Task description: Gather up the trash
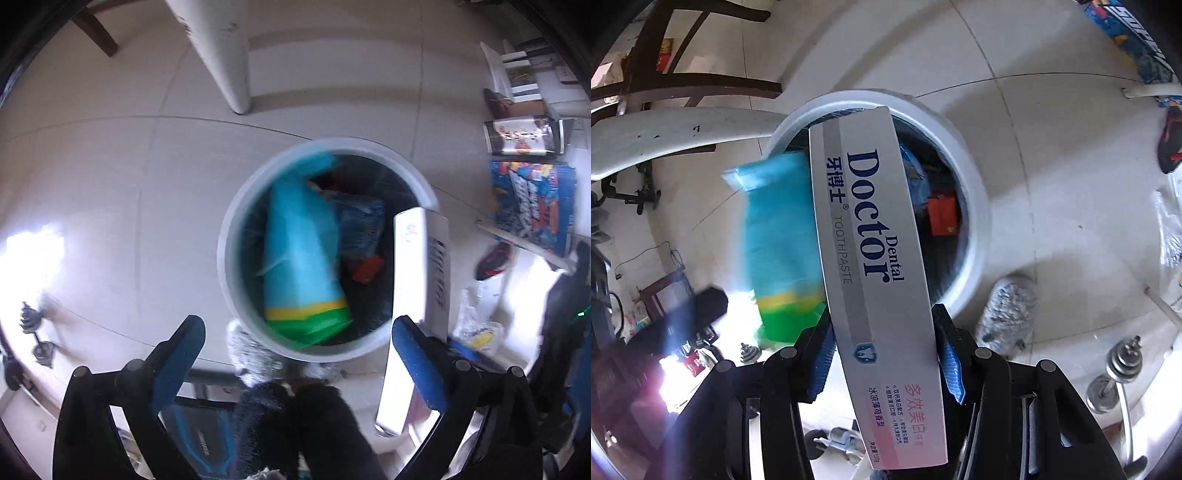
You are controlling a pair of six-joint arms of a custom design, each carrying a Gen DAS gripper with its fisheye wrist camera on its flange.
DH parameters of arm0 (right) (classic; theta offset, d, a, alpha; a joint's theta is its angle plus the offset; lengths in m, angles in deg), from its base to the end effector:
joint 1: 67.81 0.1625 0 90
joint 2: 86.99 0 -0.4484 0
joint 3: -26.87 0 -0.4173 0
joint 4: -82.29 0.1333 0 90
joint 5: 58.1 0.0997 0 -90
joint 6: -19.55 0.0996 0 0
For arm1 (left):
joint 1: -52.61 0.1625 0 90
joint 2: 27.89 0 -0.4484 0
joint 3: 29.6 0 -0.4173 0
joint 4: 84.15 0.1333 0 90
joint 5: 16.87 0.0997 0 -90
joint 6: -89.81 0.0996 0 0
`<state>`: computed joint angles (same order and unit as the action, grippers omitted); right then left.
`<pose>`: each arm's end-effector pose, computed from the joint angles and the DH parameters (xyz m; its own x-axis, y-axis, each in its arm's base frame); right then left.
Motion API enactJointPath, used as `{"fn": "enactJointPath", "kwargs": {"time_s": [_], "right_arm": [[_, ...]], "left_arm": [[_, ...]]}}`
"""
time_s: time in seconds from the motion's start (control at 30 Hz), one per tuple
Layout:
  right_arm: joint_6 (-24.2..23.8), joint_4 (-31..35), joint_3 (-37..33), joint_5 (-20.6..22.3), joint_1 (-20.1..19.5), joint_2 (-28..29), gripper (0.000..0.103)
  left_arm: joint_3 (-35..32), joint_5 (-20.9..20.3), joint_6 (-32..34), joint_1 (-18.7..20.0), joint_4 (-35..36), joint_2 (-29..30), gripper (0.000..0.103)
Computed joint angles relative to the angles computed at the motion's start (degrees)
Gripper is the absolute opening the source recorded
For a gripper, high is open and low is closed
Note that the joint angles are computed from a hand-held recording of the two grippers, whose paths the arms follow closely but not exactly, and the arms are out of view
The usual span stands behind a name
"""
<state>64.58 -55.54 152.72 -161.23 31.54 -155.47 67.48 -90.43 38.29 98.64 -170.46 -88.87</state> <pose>0.1858 -0.4475 0.1160 -0.7881 0.5504 0.2756 0.5623 0.8259 -0.0414 -0.2796 -0.5225 0.1715 -0.7689 0.0625 -0.6363 -0.1100 0.9674 0.2280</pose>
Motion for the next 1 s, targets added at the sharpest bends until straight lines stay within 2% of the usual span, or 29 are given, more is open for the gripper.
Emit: {"fn": "enactJointPath", "kwargs": {"time_s": [0.03, 0.1, 0.23, 0.4, 0.57, 0.73, 1.0], "right_arm": [[-0.1, 0.6, 0.2, -1.0, 0.4, -0.2, 0.080], [0.8, 4.3, -1.9, -5.0, 3.0, -0.3, 0.103], [4.4, 12.7, -5.3, -9.9, 7.0, -2.1, 0.103], [9.8, 23.4, -9.8, -13.7, 12.8, -5.5, 0.103], [13.8, 33.1, -15.2, -13.5, 17.3, -7.6, 0.103], [18.0, 41.2, -22.1, -12.5, 22.9, -8.7, 0.103], [24.8, 56.2, -41.0, -8.1, 32.4, -7.9, 0.103]], "left_arm": [[0.1, 1.0, -0.2, -0.4, 0.7, -0.9, 0.103], [-0.1, 3.3, -0.7, -1.8, 2.7, -2.1, 0.103], [-1.4, 6.8, -1.8, -4.4, 7.3, -4.0, 0.103], [-5.2, 6.4, -3.2, -7.8, 12.6, -5.3, 0.103], [-10.1, 3.6, -4.2, -11.1, 16.9, -5.1, 0.103], [-17.8, -0.1, -4.9, -15.0, 22.1, -4.2, 0.103], [-35.4, -5.6, -5.2, -20.0, 29.6, -0.4, 0.103]]}}
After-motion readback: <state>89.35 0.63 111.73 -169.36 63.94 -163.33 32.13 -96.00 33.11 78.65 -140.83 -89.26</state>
